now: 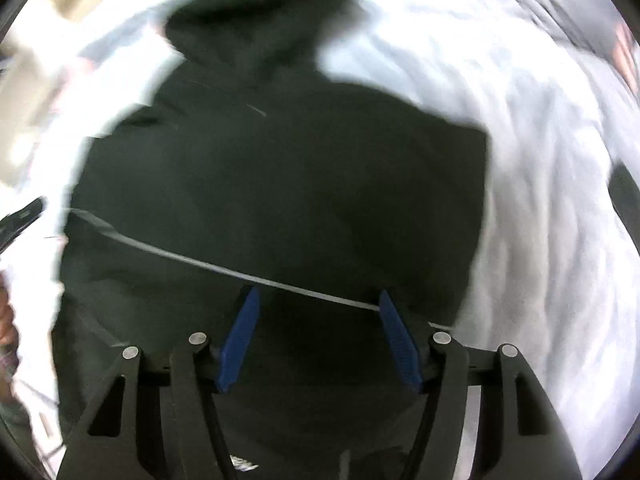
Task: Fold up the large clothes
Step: 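Lay the sleeve across the jacket chest with the left tool and open it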
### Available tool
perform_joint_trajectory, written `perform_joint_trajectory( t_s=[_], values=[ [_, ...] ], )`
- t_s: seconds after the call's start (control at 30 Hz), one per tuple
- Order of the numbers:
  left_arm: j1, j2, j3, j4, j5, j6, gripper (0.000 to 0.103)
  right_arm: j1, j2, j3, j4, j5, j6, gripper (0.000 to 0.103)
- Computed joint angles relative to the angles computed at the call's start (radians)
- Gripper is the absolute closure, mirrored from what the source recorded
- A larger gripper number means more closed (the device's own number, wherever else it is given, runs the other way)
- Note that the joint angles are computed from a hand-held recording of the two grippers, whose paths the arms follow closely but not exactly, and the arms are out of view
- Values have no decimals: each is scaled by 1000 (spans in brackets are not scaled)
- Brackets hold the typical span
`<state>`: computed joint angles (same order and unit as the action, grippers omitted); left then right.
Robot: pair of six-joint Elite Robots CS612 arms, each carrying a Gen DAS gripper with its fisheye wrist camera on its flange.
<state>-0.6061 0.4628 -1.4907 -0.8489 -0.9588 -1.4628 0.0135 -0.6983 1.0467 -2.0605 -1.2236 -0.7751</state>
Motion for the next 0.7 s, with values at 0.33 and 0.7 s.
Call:
perform_joint_trajectory(
  t_s=[0.33, 0.7],
  values=[
    [58, 42, 153, -303, -341, 174, 38, 66, 25, 18, -68, -150, 30, 37],
    [49, 10, 229, -234, -281, 189, 37, 80, 14, 108, -272, -212, -61, 36]
  ],
)
